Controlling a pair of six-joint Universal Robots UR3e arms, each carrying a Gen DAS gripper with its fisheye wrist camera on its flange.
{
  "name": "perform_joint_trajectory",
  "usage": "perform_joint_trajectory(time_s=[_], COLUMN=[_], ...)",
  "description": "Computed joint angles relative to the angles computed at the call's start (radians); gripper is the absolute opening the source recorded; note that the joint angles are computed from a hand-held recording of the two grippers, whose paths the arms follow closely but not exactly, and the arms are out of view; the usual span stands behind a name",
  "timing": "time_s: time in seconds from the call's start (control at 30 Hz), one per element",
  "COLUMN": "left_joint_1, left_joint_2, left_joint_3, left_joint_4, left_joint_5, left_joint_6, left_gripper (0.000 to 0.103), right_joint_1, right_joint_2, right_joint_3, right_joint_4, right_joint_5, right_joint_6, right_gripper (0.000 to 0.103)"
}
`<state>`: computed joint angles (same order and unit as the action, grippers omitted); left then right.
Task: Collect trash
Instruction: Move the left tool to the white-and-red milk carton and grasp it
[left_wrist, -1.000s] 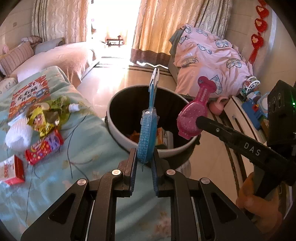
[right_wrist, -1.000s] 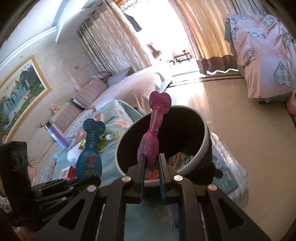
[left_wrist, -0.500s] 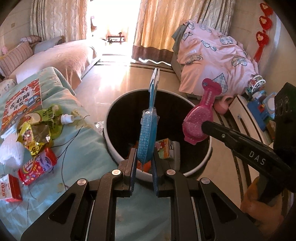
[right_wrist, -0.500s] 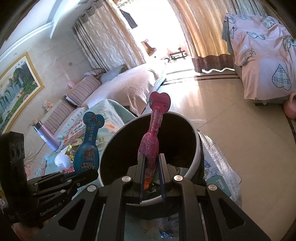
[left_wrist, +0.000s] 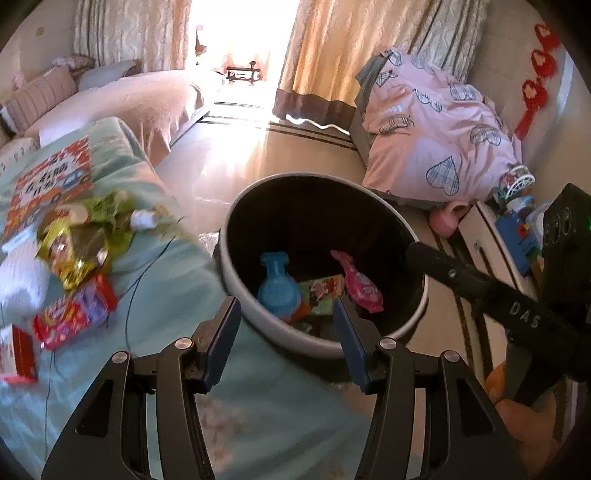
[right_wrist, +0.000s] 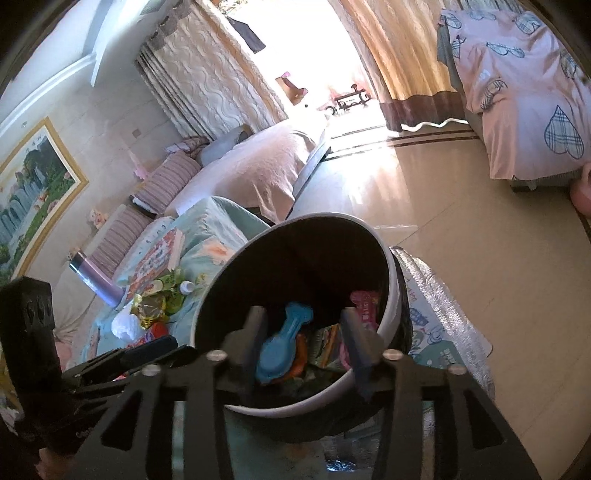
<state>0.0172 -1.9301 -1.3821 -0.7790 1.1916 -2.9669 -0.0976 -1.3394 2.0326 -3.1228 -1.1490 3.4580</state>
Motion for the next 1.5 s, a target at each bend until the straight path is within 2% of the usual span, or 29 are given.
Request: perform_joint_trajectory(time_s=[0.03,0.2,0.4,0.67,0.93,1.2,1.37,1.5], left_joint_1=[0.01,0.093,0.222,0.439,0.648,0.78,0.804,0.802], left_joint_2=[0.019,0.166,0.324,0.5,0.566,0.526,0.456,0.368], left_joint_3=[-0.031,-0.258,-0.46,-0.627,-0.692,-0.663,-0.599,-0.505], left_joint_4=[0.011,0.068,0.074,0.027,-0.048,-0.077,-0.075,-0.083], left_joint_5=[-0.006,-0.034,-0.079,-0.127,-0.185,-0.221,-0.221,-0.215], left_joint_6=[0.001,0.032,0.069,0.196,0.305,0.365,0.386,0.451], left_gripper=[0.053,0.054,0.055,0.055,0.057,0.067,0.072,0.078], right_joint_1=[0.0,0.04,0.172,0.328,0.419,0.493,0.526,0.547], right_joint_2=[-0.009,-0.05,-0.041,0.06,0.162,0.266,0.34,0.413], right_joint_3=[0.011,0.06,0.046,-0.069,-0.215,-0.395,-0.535,-0.682], right_joint_4=[-0.009,-0.065,-0.101,-0.073,-0.01,0.097,0.193,0.289], right_joint_5=[0.003,0.009,-0.051,-0.093,-0.125,-0.171,-0.194,-0.217], right_joint_6=[0.003,0.027,0.057,0.085,0.106,0.092,0.057,0.008], right_gripper=[0.055,0.078,0.086,0.088,0.088,0.088,0.089,0.09])
